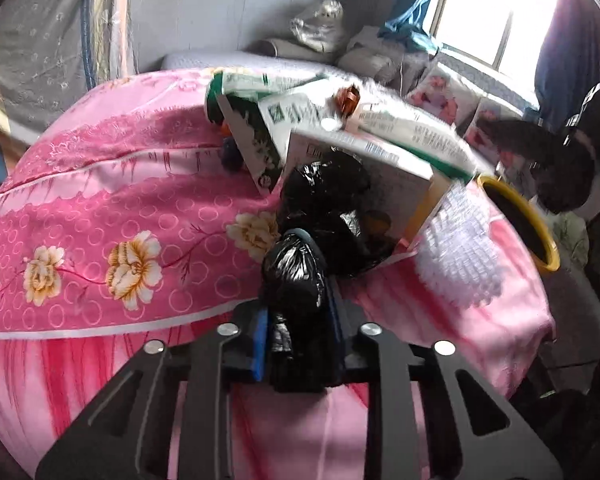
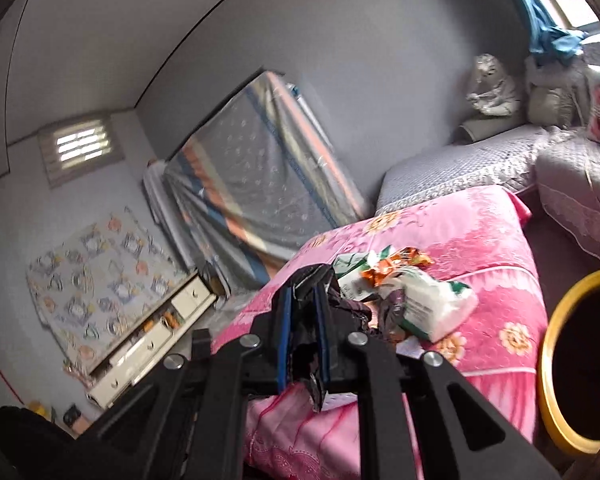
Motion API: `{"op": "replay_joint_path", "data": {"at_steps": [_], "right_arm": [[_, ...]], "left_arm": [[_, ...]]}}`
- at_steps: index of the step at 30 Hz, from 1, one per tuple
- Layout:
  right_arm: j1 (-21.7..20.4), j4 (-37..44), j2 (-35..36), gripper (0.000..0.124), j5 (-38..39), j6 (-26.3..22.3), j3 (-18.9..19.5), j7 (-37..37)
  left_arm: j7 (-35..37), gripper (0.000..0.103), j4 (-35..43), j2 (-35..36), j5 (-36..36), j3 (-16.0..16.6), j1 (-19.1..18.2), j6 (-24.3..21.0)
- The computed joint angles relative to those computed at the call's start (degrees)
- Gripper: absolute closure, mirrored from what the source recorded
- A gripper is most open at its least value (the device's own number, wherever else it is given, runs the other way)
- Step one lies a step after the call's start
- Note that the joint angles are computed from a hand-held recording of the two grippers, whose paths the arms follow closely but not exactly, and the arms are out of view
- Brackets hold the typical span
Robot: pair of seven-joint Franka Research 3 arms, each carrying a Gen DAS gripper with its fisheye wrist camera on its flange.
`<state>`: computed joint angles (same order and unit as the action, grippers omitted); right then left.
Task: Collect trash
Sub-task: 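Carry the black bags with the left tool over the yellow bin and release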
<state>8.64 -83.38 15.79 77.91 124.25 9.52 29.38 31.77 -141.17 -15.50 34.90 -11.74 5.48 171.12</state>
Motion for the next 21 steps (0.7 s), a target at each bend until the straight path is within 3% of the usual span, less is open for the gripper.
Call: {"op": "replay_joint_path", "data": {"at_steps": [7,9,16,18,21], "right_arm": [[-1.20,-1.03,-0.30,0.113,1.65,-0.81,-0.46,0.21],[-1.41,-0.69,-0.07,0.113,1.79,-1.67,-0.52,0.12],[-2.07,0.43,0.57,0.113,4.33,0.05,-0.71,-0.14],[-2.44,1.01,0.87,0.113,5.80,2.74,-0.78,-0.35],[-2.84,1.99,1.67,0.113,7.09,7.60,-0.88,-0.08]], "left_arm": [[-11.73,0.083,-3.87,-10.00,8.09,-6.70,8.02,3.89],[-12.31,0.083,-4.67,-12.44,7.95,-7.41,8.74,4.31],[-9.11,0.083,-2.86,-13.64,5.49,-7.90,7.40,5.15],[-7.73,0.083,-0.89,-11.80,5.64,-8.89,7.94,5.72],[-3.68,0.083,3.35,-7.16,4.29,-7.39,4.95,5.58]]}}
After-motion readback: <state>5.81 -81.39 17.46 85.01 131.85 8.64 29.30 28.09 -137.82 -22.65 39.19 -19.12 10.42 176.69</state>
